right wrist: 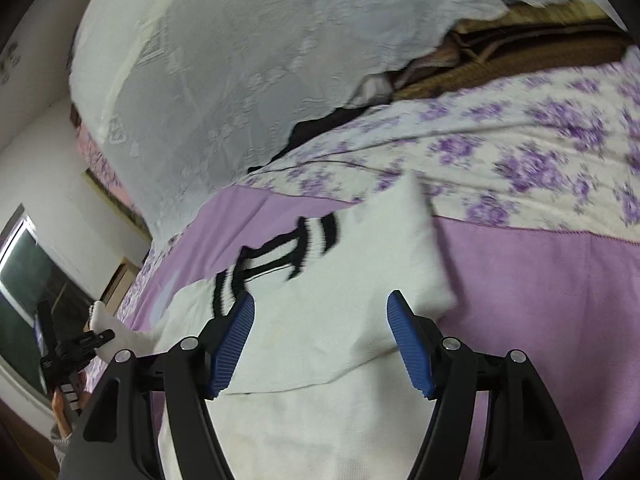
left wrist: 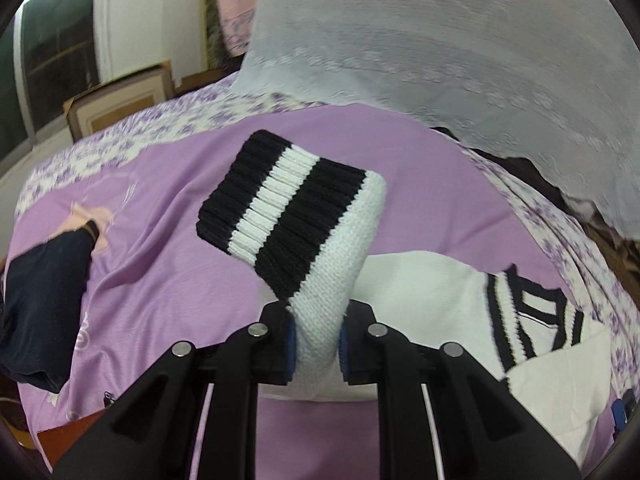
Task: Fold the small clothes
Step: 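Grasp the other striped sleeve cuff with the left tool, then carry the sleeve across the sweater body and release it with the left tool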
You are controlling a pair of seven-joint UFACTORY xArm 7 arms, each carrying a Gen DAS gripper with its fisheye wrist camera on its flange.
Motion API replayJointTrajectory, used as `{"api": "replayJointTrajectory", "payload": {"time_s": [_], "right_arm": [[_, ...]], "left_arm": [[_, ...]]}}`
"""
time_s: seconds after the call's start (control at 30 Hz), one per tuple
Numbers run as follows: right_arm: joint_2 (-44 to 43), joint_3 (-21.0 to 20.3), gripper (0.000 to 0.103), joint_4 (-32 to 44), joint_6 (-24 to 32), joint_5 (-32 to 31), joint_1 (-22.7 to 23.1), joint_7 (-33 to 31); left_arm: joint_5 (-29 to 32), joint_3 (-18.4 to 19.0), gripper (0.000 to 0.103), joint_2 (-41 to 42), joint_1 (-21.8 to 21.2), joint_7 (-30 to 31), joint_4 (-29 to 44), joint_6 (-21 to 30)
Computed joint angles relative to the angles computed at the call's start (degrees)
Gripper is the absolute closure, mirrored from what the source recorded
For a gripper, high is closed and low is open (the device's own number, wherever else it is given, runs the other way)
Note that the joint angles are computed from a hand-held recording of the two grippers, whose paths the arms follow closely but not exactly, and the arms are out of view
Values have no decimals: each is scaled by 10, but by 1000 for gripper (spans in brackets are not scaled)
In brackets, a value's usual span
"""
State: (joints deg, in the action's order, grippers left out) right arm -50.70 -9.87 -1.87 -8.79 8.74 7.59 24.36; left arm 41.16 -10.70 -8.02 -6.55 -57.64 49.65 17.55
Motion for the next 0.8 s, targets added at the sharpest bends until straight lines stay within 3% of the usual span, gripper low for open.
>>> {"api": "replayJointTrajectory", "payload": {"time_s": [0.1, 0.27, 0.37, 0.57, 0.8], "right_arm": [[15, -37, 34, -7, -25, 1, -4, -15], [34, -62, 34, -18, -63, 1, -28, -23], [25, -156, 34, -21, -72, -7, 12, -40], [4, -272, 34, -19, -87, -2, 69, -75], [-12, -317, 34, -20, -95, 15, 91, -96]], "left_arm": [[19, -19, 89, 5, -14, -17, 18, 21], [33, -36, 89, 21, -55, -35, 46, 51], [45, -42, 90, 35, -85, -49, 66, 74], [87, -50, 90, 75, -151, -88, 115, 120], [117, -42, 90, 151, -244, -106, 193, 169]]}}
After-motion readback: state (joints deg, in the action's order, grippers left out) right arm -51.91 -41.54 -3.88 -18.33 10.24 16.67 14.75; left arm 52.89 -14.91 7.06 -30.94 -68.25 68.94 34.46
